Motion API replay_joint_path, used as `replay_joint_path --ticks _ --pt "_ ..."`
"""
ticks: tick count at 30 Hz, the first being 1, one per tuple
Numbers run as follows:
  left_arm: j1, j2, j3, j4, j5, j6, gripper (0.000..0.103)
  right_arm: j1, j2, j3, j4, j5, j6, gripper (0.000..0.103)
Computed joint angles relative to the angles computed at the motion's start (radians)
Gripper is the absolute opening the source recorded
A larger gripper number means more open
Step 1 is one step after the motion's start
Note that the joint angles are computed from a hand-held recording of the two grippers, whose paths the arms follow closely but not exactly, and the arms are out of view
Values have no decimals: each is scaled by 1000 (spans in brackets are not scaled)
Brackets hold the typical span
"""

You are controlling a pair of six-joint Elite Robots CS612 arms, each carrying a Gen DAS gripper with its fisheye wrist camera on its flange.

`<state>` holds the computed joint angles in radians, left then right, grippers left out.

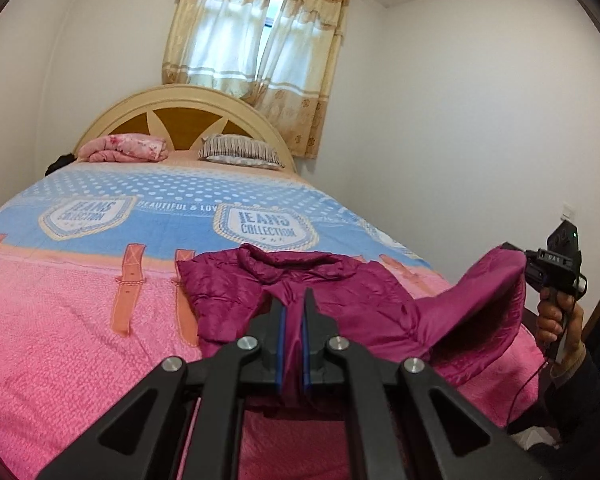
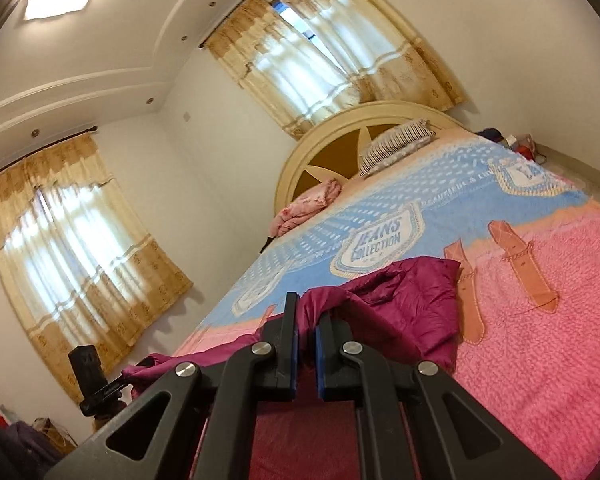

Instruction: Fold large clothes

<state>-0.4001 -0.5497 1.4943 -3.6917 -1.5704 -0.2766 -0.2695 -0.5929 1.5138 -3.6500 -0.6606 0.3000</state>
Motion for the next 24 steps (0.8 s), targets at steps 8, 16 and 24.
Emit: replay_joint_path --ticks 8,16,24 --pt "30 66 -148 79 -46 -34 6 28 59 -151 144 -76 -21 5" --pt "46 113 -287 211 -22 -22 6 66 118 -338 288 -151 -57 5" --pt "47 133 -353 310 35 -48 29 96 197 -521 425 -223 -80 5"
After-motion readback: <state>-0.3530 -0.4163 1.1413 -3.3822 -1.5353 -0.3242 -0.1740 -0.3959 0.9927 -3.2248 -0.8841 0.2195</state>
